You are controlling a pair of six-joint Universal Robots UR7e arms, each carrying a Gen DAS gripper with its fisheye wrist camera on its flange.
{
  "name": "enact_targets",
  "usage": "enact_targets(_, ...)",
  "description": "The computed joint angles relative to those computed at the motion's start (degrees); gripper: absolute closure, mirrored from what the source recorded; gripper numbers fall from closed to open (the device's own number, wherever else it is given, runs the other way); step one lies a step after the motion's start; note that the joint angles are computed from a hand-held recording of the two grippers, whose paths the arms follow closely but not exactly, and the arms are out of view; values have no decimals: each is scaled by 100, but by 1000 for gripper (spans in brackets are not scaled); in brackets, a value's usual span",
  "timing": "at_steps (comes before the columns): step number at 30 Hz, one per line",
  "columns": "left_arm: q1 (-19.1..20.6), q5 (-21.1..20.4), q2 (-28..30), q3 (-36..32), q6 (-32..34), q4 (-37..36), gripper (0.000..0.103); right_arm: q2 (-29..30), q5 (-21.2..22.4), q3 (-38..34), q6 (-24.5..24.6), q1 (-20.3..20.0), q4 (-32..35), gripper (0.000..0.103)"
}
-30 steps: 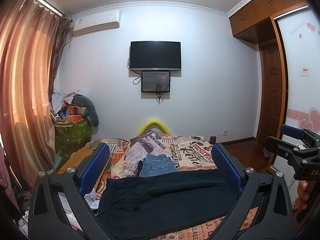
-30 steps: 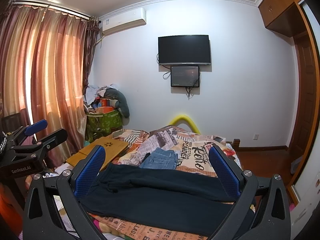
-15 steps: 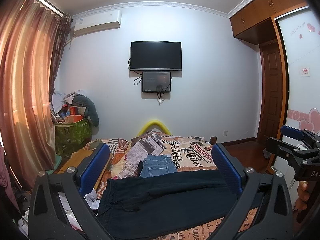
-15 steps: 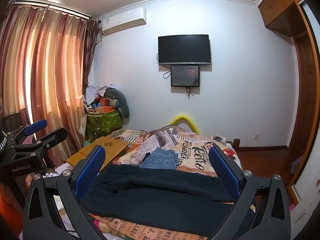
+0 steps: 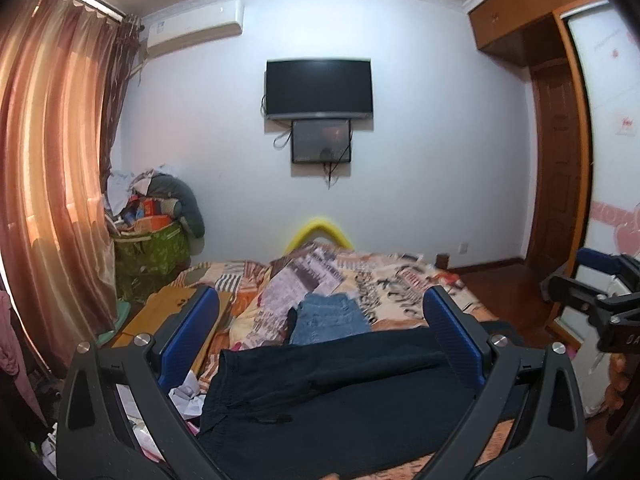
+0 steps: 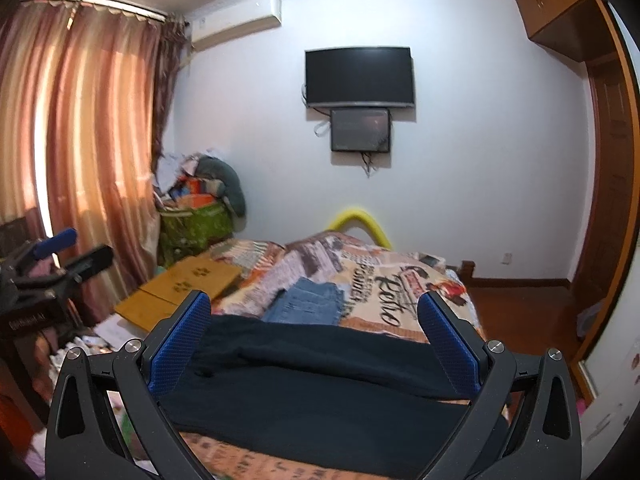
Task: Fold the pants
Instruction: 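Lower both tools onto the navy pants waistband and close both grippers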
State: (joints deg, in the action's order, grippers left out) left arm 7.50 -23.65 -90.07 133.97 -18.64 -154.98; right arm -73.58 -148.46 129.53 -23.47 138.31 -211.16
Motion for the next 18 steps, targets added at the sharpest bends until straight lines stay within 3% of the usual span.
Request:
enact_targets(5, 939, -338, 715, -265, 1049, -1073, 0, -56, 99, 151, -283, -685, -204, 0)
enact_targets(12, 2366, -956, 1561, -1151, 1735, -1283, 0, -292, 283, 209, -474, -1726, 127, 0)
enact_targets(18, 3399, -1350, 2123, -2005, 1995, -857, 0, -396, 534, 48, -596, -2533, 631, 0)
